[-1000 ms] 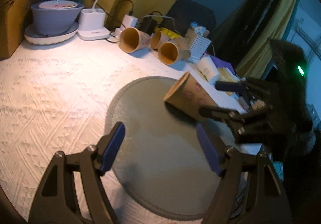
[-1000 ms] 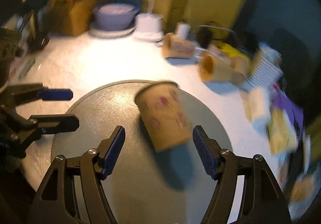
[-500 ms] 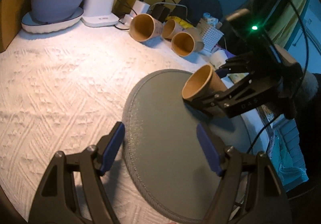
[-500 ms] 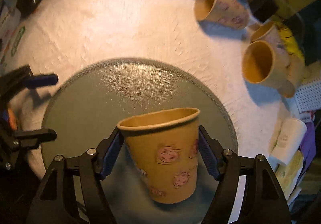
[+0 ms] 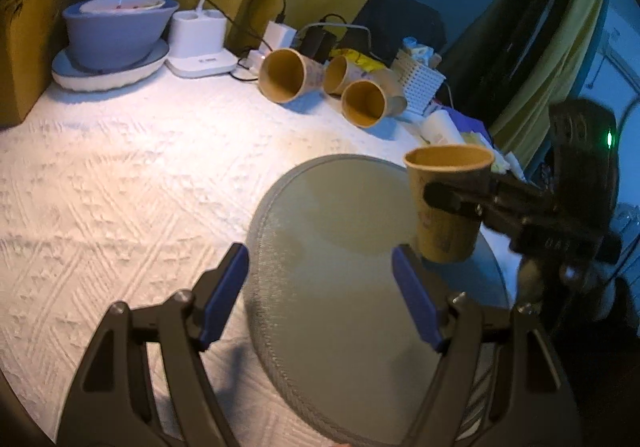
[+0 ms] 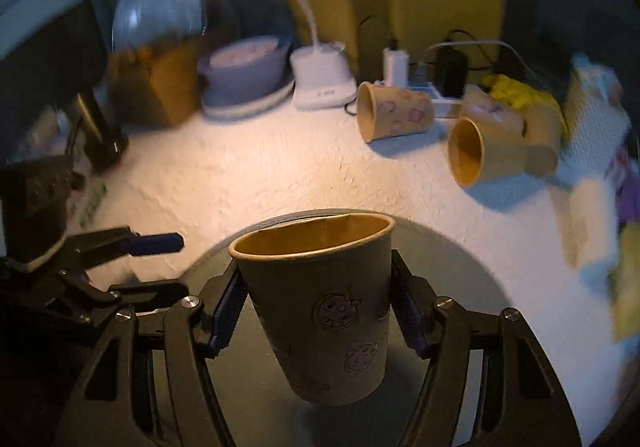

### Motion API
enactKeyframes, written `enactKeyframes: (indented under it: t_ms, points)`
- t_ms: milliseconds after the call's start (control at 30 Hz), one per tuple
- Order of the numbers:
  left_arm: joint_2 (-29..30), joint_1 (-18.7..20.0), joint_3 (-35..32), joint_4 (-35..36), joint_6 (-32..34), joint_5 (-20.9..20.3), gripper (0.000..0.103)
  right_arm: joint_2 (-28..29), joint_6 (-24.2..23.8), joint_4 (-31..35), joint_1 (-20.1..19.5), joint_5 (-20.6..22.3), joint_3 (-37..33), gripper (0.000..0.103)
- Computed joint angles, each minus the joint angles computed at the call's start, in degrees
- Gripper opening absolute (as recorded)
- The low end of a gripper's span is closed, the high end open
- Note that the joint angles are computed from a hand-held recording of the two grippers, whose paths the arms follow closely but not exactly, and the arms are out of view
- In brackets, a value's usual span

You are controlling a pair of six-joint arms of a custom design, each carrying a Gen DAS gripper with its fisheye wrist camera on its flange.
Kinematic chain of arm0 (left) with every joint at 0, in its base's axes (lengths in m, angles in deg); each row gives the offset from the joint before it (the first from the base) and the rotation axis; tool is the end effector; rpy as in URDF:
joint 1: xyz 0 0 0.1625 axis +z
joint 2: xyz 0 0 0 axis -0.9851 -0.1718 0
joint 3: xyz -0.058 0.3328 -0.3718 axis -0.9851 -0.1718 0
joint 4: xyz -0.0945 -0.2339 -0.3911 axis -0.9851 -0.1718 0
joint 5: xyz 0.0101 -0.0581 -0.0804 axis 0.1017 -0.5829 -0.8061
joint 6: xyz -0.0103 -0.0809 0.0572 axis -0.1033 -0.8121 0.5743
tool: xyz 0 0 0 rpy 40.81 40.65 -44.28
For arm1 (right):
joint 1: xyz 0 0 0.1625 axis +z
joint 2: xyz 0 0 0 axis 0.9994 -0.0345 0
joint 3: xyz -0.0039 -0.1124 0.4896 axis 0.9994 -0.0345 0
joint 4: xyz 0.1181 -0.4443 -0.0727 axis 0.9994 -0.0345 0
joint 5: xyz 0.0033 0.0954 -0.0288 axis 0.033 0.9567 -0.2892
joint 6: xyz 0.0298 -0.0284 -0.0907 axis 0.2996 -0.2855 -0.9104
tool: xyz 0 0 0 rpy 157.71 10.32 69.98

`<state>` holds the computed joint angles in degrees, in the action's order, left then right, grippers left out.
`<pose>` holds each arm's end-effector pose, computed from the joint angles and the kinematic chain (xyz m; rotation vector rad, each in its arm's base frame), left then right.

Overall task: Flip cup upright
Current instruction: 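Rotate the held cup upright with the right gripper over the mat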

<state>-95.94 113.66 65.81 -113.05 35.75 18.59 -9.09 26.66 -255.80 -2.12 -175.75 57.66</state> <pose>-0.2848 -0.4131 0.0399 0.5908 2.7251 -0.8502 0.0802 -0.4161 0.2855 0.7518 -2.3872 0.7963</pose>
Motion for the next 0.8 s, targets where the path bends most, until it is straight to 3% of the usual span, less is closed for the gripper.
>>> enactKeyframes:
  t_ms: [133, 333, 500, 633, 733, 800]
  points:
    - [0.3, -1.5, -0.4, 1.0, 0.1, 1.5, 0.075, -1.9, -0.6, -6.6, -4.7, 6.2, 4.1, 0.069]
    - [1.2, -3.7, -1.2, 2.3, 0.2, 2.9, 0.075, -3.4, -5.0, -12.8, -8.9, 11.6, 7.7, 0.070]
    - [2.3, -4.8, -2.4, 4.2, 0.2, 3.4, 0.075, -6.4, -6.9, -14.8, -12.7, 16.1, 10.7, 0.071]
    - [3.0, -5.4, -3.9, 5.3, 1.2, 3.7, 0.075, -10.4, -8.7, -13.1, -15.9, 22.0, 12.6, 0.071]
    - [3.3, -6.1, -4.5, 5.3, 1.5, 4.5, 0.075, -11.0, -9.4, -12.8, -16.2, 22.5, 12.6, 0.071]
    - [3.5, -6.3, -4.8, 5.6, 1.5, 4.8, 0.075, -10.0, -8.9, -13.0, -15.4, 20.5, 11.8, 0.071]
